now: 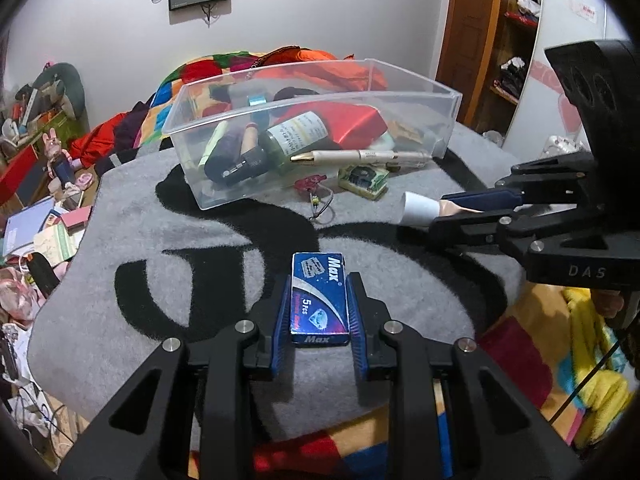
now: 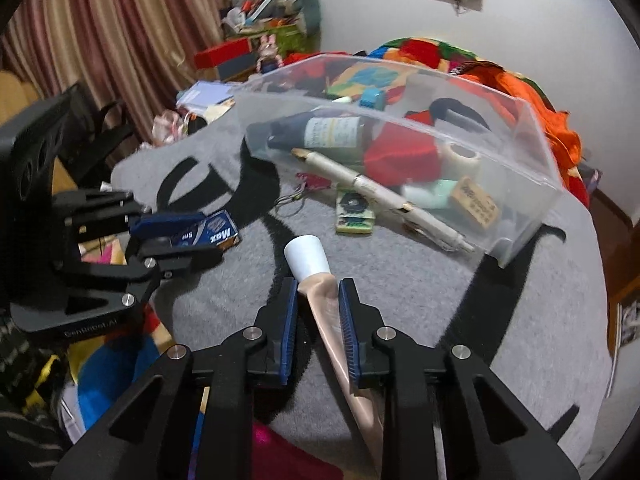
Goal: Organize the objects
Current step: 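Lift the Max box and foundation tube and carry them over the clear box, then lower the foundation tube into the box with the right tool while the left lowers the Max box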
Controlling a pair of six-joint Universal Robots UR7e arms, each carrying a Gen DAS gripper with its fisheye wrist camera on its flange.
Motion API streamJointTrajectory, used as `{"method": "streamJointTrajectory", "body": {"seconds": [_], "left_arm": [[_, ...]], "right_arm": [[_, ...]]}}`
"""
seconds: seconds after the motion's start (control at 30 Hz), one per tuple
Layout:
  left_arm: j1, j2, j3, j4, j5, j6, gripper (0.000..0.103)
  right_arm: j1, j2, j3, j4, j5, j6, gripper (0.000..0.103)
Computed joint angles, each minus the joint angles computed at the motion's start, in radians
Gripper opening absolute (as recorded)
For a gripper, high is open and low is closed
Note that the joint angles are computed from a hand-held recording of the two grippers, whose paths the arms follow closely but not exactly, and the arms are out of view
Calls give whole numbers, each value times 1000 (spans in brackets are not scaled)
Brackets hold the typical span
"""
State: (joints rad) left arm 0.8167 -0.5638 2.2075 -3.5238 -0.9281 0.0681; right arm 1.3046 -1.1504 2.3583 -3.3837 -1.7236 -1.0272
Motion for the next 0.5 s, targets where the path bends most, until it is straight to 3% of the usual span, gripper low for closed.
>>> {"method": "streamJointTrajectory", "body": {"seconds": [0.5], "left_arm": [[-24,-35,-47,-42,-22,6,27]], "right_arm": [[-1,-74,2,-37,121,104,18]]}}
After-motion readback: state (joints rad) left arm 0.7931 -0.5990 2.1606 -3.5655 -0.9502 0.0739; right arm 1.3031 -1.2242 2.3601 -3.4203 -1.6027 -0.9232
